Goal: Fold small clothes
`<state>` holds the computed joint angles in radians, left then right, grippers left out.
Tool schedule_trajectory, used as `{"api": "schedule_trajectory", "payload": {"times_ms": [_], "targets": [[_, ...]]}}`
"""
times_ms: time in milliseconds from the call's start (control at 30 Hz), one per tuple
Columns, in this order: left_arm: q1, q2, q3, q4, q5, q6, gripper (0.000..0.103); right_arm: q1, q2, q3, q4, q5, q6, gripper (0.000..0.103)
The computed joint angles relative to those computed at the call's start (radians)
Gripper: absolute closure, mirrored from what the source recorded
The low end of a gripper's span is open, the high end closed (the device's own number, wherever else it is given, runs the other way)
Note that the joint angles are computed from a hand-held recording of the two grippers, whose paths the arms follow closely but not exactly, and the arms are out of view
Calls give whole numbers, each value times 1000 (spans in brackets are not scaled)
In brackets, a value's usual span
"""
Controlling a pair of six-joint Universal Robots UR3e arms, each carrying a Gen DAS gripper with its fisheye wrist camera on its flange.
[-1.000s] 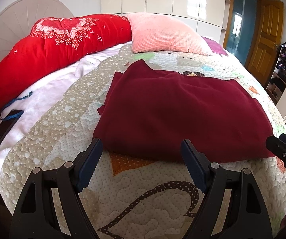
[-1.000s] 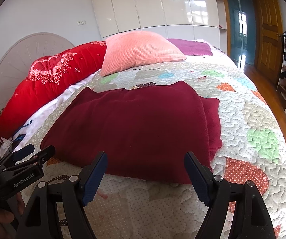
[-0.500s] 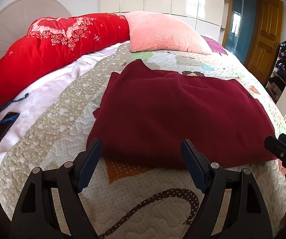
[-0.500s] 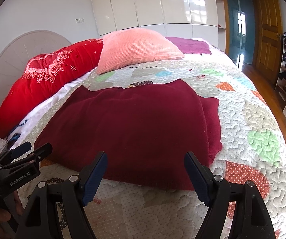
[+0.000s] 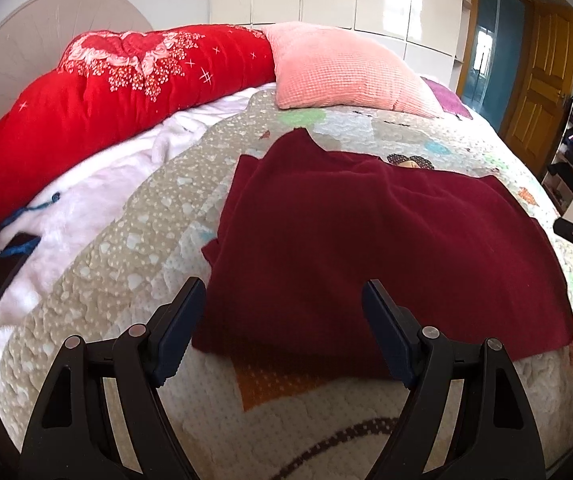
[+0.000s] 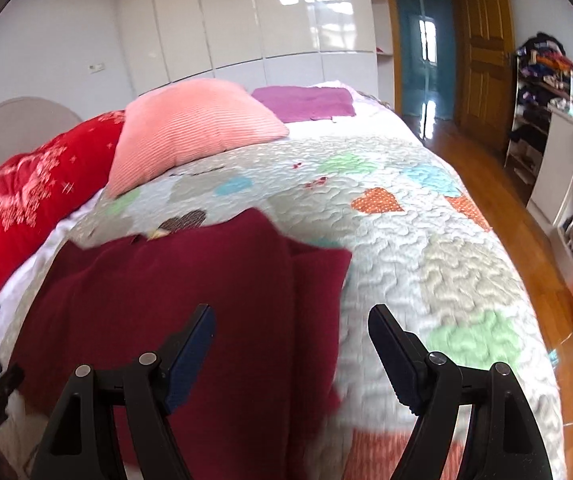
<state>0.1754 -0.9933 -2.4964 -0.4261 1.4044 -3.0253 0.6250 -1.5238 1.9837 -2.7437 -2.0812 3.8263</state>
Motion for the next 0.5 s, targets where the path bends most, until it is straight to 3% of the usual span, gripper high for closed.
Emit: {"api": "schedule_trajectory", "payload": {"times_ms": [167, 200, 267, 333, 400, 500], "targets": [[-29, -131, 44, 80, 28, -20, 22, -172, 71, -11, -55, 161, -91, 30], [-38, -159, 56, 91, 37, -26, 22, -199, 85, -5, -82, 206, -106, 46], [-43, -195, 68, 108, 39, -31, 22, -247, 125, -17, -94, 291, -140, 64], [-49, -230, 76, 135, 44, -36, 22, -246, 129, -7, -128, 302, -159, 82], [-52, -260, 80, 158, 46, -36, 22, -239, 99, 5, -137, 308, -185, 88], [-53, -291, 86, 181, 46, -45, 22, -225, 37, 46, -167, 281, -210, 89]]}}
